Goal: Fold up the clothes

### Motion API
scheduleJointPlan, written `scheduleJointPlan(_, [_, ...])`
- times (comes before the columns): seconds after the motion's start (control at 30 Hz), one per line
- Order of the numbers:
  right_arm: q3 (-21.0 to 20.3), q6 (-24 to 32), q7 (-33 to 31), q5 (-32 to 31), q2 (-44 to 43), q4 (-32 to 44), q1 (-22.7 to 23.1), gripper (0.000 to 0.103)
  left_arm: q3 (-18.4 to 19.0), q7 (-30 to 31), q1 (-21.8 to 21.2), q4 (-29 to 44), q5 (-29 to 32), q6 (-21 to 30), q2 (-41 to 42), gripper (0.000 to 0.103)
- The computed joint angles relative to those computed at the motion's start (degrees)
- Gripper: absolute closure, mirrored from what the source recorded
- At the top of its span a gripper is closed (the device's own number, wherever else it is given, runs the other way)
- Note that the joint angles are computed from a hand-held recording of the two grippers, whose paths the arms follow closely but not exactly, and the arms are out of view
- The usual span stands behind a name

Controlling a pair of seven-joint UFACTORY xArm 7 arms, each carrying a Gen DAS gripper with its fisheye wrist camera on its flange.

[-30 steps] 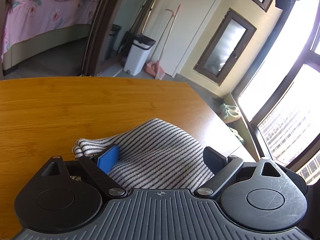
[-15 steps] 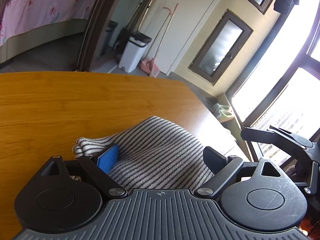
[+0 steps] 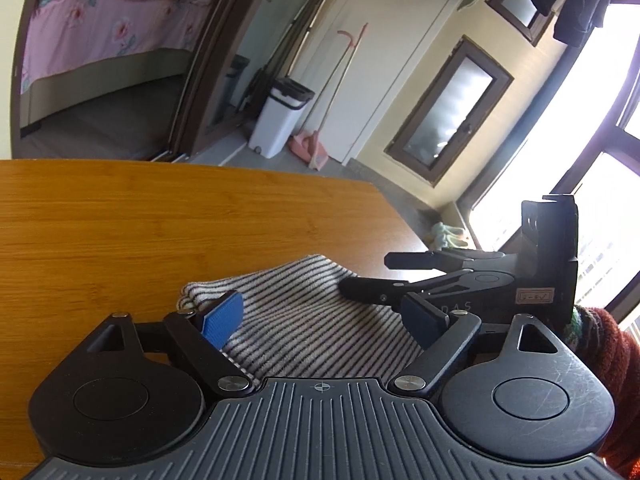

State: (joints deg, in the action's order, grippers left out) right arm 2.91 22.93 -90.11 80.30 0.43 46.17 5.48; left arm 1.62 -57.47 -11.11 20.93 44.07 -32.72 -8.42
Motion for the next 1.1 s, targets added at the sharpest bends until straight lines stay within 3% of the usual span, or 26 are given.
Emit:
scheduleJointPlan(0.1, [-0.1,-0.6,-4.7,4.6,-1.3,-1.4,0.0,0.000,1.6,-4.6,0.2,1.7,5.2,-0.3,2.2,0.009])
scheduleJointPlan(0.23, [-0.9,-0.7,-10.6,8.7,-5.1,-4.1,0.0,0.000,1.1,-7.9,4.1,3.7,7.0,-7.0,8.9,0.008])
scheduleJointPlan(0.33, [-2.7,2.5,-10.4,6.3,-8.0,-6.3,-1.0,0.000,-0.4,-9.8,6.7,3.8,7.3,-8.7,9.7,0.008])
scheduleJointPlan(0.43, [-6.0,11.1,-6.3,-0.9,-10.9,-8.2,-3.2,0.001,-2.1,-10.1,7.4,0.8,4.7,-4.6,3.7,0.009])
scheduleJointPlan(0.47, [-7.5,15.2,-4.8,-3.8,-11.4,-8.3,-4.2,0.004,-2.5,-9.6,6.7,-0.5,3.3,-1.6,0.5,0.009])
scheduleJointPlan(0.53, [-10.0,24.7,-1.7,-9.6,-11.4,-7.9,-6.2,0.024,-4.4,-7.3,5.0,-2.9,-0.5,6.0,-6.1,0.007])
scheduleJointPlan(0.57, [-11.5,28.1,-0.5,-12.1,-11.3,-7.8,-6.1,0.028,-5.8,-6.4,4.4,-3.8,-2.3,9.8,-9.2,0.007])
scheduleJointPlan(0.63, [-10.0,27.9,-1.9,-13.3,-12.6,-9.4,-7.4,0.036,-4.9,-6.9,0.8,-5.3,-2.3,14.1,-13.3,0.007])
scheduleJointPlan(0.77, [-10.0,26.5,-4.5,-12.7,-14.0,-11.1,-7.0,0.035,7.6,-11.7,-13.5,-5.8,1.3,15.5,-12.7,0.005])
scheduleJointPlan(0.83, [-10.6,28.0,-3.2,-12.9,-13.1,-9.9,-7.3,0.032,10.7,-11.9,-17.6,-5.2,1.2,14.8,-9.8,0.005])
scheduleJointPlan(0.93, [-11.1,29.6,-0.2,-11.9,-10.9,-7.9,-8.2,0.017,9.5,-9.5,-18.4,-4.7,-2.9,14.8,-6.5,0.005])
scheduleJointPlan(1.1, [-11.0,35.3,9.0,-13.2,-3.9,-3.3,-11.9,0.016,7.2,-4.5,-17.1,-5.1,-8.2,12.7,-5.2,0.006])
